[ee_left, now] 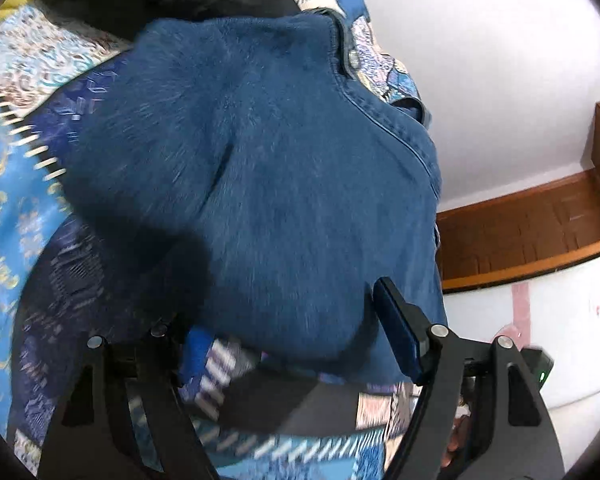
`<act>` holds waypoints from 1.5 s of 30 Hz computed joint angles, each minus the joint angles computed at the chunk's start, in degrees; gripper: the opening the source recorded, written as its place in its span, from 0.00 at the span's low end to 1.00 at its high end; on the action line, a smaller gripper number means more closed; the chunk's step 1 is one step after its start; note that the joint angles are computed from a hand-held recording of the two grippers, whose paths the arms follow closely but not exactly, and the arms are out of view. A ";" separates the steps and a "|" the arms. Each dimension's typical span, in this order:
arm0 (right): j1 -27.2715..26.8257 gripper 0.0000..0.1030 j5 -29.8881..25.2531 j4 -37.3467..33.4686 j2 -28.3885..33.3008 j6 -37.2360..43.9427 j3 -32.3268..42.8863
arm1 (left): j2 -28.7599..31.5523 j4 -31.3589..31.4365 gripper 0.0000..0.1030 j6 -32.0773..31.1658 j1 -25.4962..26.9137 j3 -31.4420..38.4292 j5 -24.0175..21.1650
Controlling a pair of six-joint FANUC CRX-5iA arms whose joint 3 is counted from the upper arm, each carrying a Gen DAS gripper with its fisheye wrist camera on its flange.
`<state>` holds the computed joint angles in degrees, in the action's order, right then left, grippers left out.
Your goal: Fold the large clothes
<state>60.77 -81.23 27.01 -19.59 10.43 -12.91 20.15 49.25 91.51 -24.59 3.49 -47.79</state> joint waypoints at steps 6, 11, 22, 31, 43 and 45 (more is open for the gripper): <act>-0.20 0.67 -0.07 0.11 1.79 2.80 1.20 | 0.69 8.23 0.72 -2.94 -1.27 -3.28 8.73; 0.27 0.67 -0.39 0.12 2.43 3.75 1.75 | -0.61 8.10 0.47 2.06 -1.92 -5.76 15.05; 2.03 0.67 -5.44 0.92 4.52 5.79 5.81 | -0.35 -22.41 0.34 17.01 -3.22 11.22 8.43; 0.68 0.67 -0.66 2.21 9.06 10.46 13.33 | -9.06 -21.32 0.30 8.14 -1.01 9.78 14.19; -3.79 0.69 10.06 -15.78 24.30 25.34 24.57 | -10.56 -48.37 0.30 21.03 -3.24 17.96 5.16; -3.44 0.70 11.42 -14.81 23.63 24.24 22.95 | -9.58 -49.37 0.30 21.06 -3.65 19.46 3.63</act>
